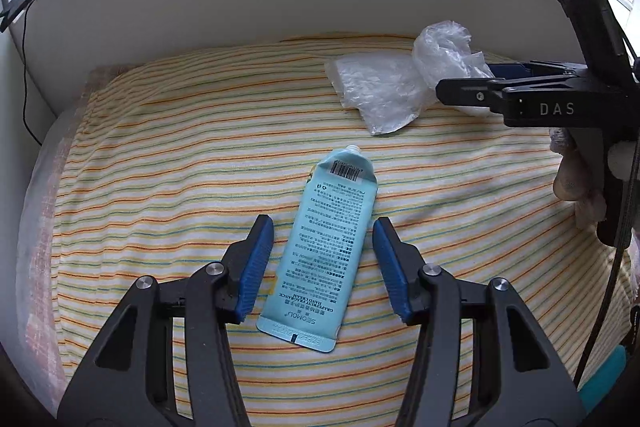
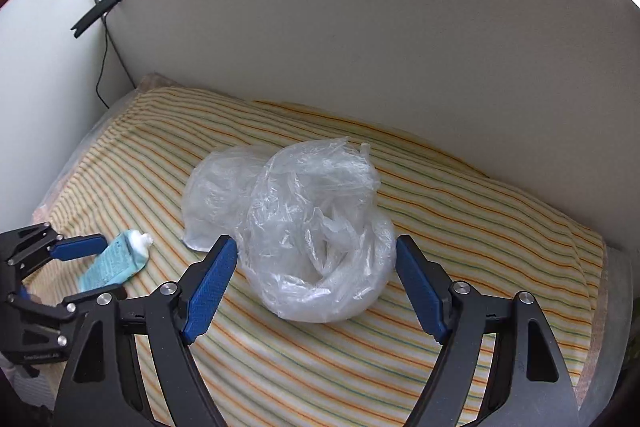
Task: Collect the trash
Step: 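Grasp the light blue tube with the left tool while the right tool grasps the clear plastic bag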
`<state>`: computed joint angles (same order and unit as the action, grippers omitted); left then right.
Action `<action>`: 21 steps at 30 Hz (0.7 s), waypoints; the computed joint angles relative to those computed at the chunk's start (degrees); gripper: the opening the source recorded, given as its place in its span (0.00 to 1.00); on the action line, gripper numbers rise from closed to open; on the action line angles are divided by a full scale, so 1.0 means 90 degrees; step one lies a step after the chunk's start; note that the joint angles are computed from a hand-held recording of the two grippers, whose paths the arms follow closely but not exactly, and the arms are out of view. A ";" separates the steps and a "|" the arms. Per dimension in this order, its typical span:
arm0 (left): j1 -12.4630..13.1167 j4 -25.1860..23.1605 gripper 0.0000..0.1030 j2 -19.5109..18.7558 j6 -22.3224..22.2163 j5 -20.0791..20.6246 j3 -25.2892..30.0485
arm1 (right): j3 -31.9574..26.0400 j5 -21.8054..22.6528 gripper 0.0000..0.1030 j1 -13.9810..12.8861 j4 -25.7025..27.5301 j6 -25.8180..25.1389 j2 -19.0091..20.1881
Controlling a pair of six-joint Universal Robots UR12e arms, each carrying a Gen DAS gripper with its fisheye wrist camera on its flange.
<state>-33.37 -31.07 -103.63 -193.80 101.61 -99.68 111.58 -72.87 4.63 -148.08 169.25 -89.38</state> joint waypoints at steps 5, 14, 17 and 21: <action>-0.0066 0.0088 0.36 -0.0060 -0.0011 0.0092 0.0041 | -0.0039 -0.0015 0.78 0.0009 0.0101 0.0261 0.0062; 0.0025 0.0309 0.35 0.0065 -0.0338 0.0016 -0.0189 | 0.0135 0.0405 0.67 -0.0174 -0.0078 0.0501 -0.0072; 0.0041 0.0328 0.35 0.0151 -0.0406 0.0073 -0.0238 | 0.0156 0.0593 0.56 -0.0221 0.0009 0.0359 -0.0113; -0.0024 0.0375 0.35 0.0231 -0.0540 0.0166 -0.0309 | 0.0213 0.0717 0.43 -0.0245 -0.0070 0.0371 -0.0154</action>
<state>-33.59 -27.69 -101.56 -198.66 103.10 -102.46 113.50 -66.42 2.42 -148.70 172.59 -90.77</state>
